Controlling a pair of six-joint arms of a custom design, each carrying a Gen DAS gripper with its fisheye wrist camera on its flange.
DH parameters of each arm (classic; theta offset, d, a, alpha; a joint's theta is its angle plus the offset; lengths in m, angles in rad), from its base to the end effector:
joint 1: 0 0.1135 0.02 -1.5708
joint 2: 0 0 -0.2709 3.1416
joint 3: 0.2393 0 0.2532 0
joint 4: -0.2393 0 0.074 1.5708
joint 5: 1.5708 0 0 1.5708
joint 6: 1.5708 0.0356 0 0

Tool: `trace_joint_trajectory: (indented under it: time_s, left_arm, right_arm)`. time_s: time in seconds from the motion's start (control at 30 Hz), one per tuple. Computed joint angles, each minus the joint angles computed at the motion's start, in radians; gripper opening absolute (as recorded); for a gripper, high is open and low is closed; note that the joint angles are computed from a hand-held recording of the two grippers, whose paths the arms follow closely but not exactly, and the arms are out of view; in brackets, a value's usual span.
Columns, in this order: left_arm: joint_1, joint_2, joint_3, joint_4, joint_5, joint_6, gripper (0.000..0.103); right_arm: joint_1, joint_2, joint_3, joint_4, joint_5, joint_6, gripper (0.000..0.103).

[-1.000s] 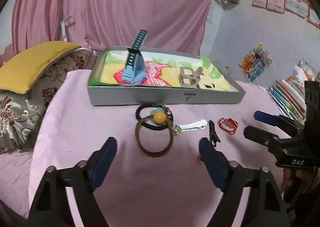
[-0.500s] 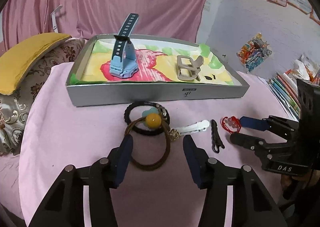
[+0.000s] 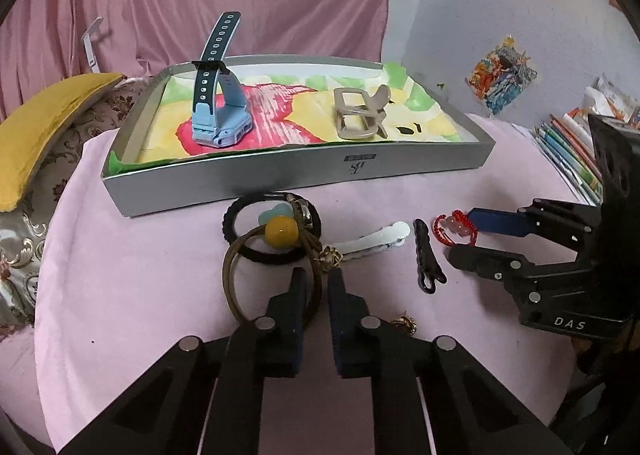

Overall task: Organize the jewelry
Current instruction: 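Grasp the red bead bracelet with the right gripper while the left gripper grasps the yellow-bead hair tie, then lift and carry the bracelet with the right gripper while the left gripper carries the hair tie over the tray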

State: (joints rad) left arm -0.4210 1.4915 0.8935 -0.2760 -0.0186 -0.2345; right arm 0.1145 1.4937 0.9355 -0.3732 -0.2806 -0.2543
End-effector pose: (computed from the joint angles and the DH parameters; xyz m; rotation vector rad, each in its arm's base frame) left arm 0.2795 -0.1244 0.2106 0.2211 2.4531 -0.2663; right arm 0.3010 0.0445 0.2174 -0.5666 2.4079 0.2910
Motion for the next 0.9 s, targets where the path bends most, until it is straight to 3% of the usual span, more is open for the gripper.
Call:
trace_joint_trajectory:
  time_s: [0.23, 0.37, 0.77, 0.9]
  left_arm:
    - [0.013, -0.003, 0.002, -0.010, 0.005, -0.018, 0.003]
    - [0.009, -0.085, -0.073, 0.054, -0.008, -0.050, 0.003]
    - [-0.003, -0.216, -0.151, 0.138, -0.039, -0.057, 0.003]
    - [-0.027, -0.248, -0.152, 0.172, -0.098, -0.066, 0.003]
  right_arm:
    - [-0.008, 0.000, 0.000, -0.002, -0.022, -0.006, 0.015]
    - [-0.009, -0.012, -0.010, -0.007, -0.042, -0.019, 0.008]
    - [-0.038, -0.124, -0.093, 0.072, -0.107, 0.016, 0.008]
    - [-0.053, -0.164, -0.112, 0.140, -0.135, 0.075, 0.008]
